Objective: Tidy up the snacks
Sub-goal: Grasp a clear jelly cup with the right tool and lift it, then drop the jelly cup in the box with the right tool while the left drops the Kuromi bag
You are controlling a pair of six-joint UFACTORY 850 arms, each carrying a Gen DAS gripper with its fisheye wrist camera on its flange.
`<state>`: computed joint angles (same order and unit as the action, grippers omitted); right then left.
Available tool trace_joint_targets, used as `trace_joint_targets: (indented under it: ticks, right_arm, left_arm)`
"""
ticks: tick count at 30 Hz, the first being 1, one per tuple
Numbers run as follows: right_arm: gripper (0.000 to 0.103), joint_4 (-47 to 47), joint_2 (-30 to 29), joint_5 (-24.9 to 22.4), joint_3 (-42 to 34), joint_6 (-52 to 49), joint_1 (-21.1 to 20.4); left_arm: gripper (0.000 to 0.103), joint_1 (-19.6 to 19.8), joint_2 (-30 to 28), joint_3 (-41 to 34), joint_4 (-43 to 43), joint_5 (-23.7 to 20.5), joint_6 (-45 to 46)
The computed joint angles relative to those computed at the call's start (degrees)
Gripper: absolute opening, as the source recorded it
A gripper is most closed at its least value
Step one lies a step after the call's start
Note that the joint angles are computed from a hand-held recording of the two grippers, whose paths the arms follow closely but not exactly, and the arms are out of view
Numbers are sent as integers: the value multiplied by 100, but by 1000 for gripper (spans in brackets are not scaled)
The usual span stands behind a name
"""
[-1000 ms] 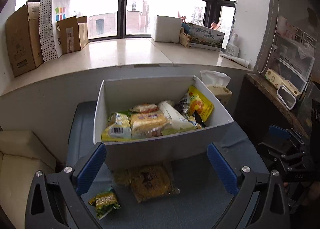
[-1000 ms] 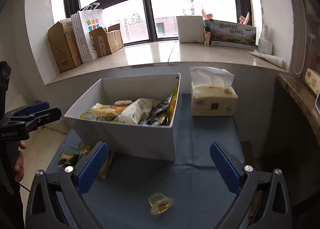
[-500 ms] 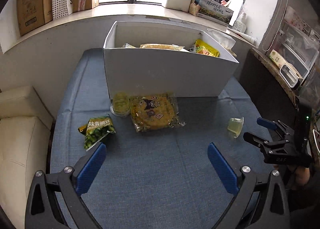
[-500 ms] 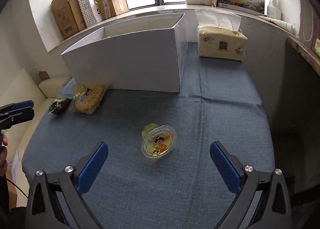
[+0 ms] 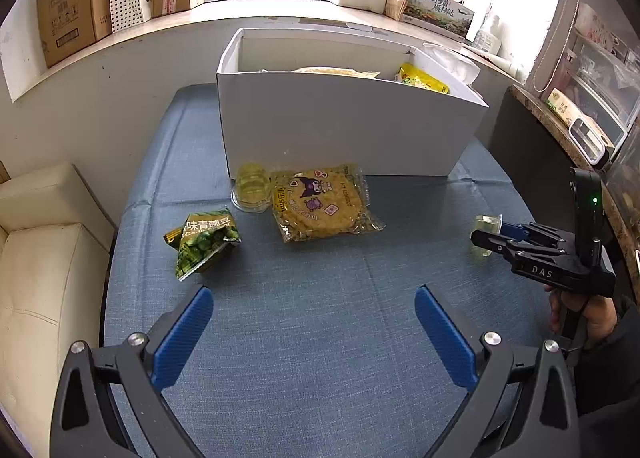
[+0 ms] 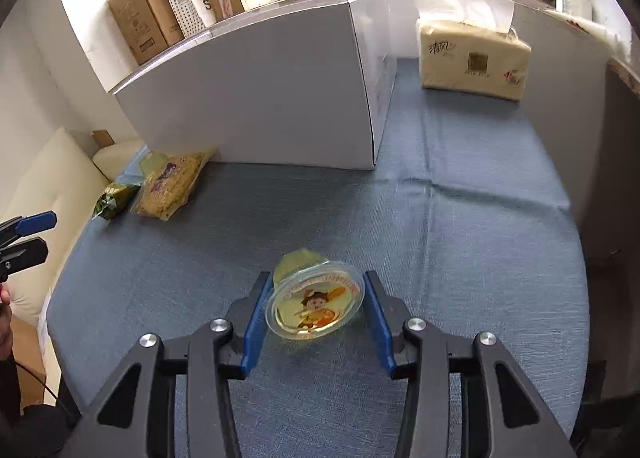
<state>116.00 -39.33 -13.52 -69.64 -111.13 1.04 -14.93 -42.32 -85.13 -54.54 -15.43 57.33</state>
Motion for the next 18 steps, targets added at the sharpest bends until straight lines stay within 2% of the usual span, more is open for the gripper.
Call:
trace_joint_targets:
  ticks: [5,9,14,18]
  right_arm:
    - [48,135,82,-51,95,-102,9]
    - [48,929,340,-197,363,-781,-30]
    - [48,2005,830,-440,824,-1749,-49]
    - [48,2391,1159,-554,1097,-2016,-69]
  left_arm:
    - [103,-10,-125,-154,272,-84,-316]
    - [103,-74,-292,-393,534,-178,-626]
    - [103,-269,-628,-930,1523,-220,-1705]
    - [103,-431,-1047,-1557,2474,-352,-2707]
